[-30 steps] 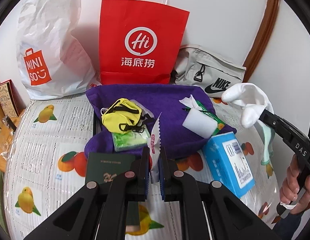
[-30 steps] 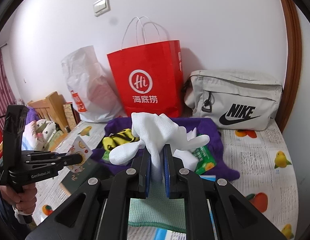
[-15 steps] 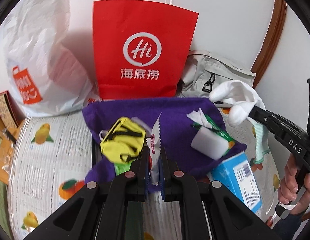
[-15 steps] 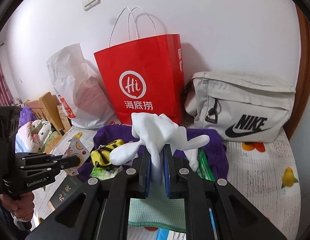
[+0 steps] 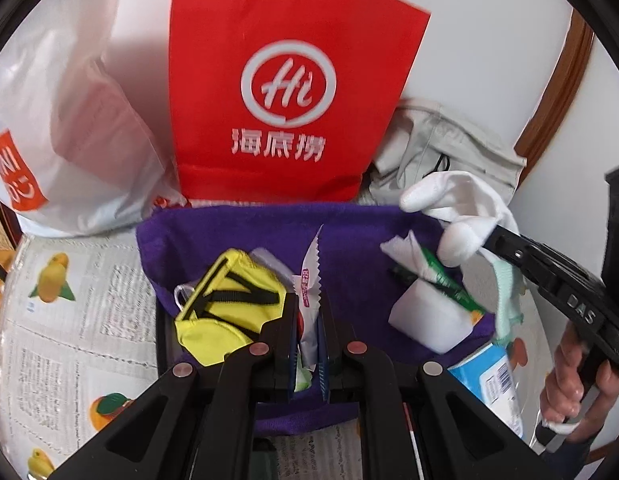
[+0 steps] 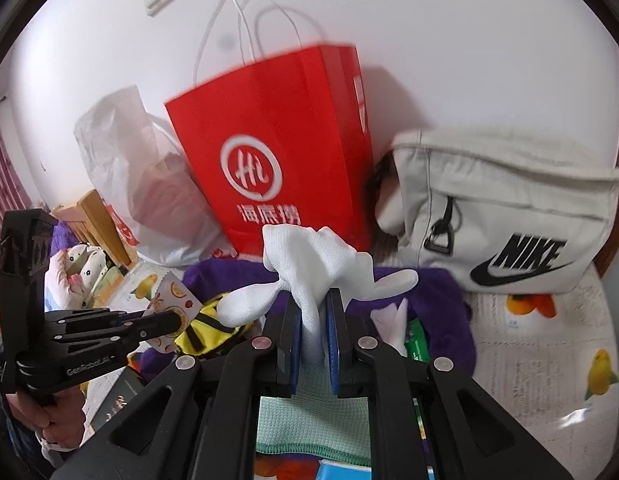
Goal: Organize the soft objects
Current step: 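Lower the gloves and packet onto the towel and open both tools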
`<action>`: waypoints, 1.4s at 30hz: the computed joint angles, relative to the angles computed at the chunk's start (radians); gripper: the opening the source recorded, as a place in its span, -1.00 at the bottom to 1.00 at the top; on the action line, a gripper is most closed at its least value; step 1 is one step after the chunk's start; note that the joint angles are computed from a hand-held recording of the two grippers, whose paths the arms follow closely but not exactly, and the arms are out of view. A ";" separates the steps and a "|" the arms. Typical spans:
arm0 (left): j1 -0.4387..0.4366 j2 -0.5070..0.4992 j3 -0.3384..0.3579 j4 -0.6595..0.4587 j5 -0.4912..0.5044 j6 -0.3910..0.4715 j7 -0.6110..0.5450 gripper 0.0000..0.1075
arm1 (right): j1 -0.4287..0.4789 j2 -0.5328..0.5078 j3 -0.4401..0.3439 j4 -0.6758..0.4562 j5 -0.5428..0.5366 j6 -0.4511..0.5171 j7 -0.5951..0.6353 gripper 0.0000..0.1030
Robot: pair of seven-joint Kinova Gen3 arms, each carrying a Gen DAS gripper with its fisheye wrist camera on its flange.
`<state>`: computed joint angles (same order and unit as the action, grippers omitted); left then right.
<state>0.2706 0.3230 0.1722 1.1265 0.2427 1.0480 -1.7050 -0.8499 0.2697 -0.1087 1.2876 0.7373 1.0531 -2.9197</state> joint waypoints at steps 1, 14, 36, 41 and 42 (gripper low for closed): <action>0.001 0.006 -0.002 0.000 -0.001 0.003 0.004 -0.84 | 0.002 0.005 0.008 -0.001 -0.014 -0.005 0.008 -0.78; -0.002 0.040 0.000 -0.023 0.006 0.032 -0.003 -0.84 | 0.091 0.042 0.016 0.038 -0.195 -0.111 0.093 -0.76; 0.014 0.116 0.012 -0.074 0.040 0.102 -0.004 -0.77 | 0.075 0.017 0.020 0.046 -0.171 -0.088 0.084 -0.04; 0.020 0.111 0.007 -0.066 0.025 0.084 0.000 -0.53 | 0.077 0.016 0.015 0.044 -0.169 -0.088 0.086 -0.04; 0.020 0.109 0.005 -0.064 0.022 0.081 0.002 -0.53 | 0.076 0.017 0.014 0.042 -0.167 -0.085 0.088 -0.04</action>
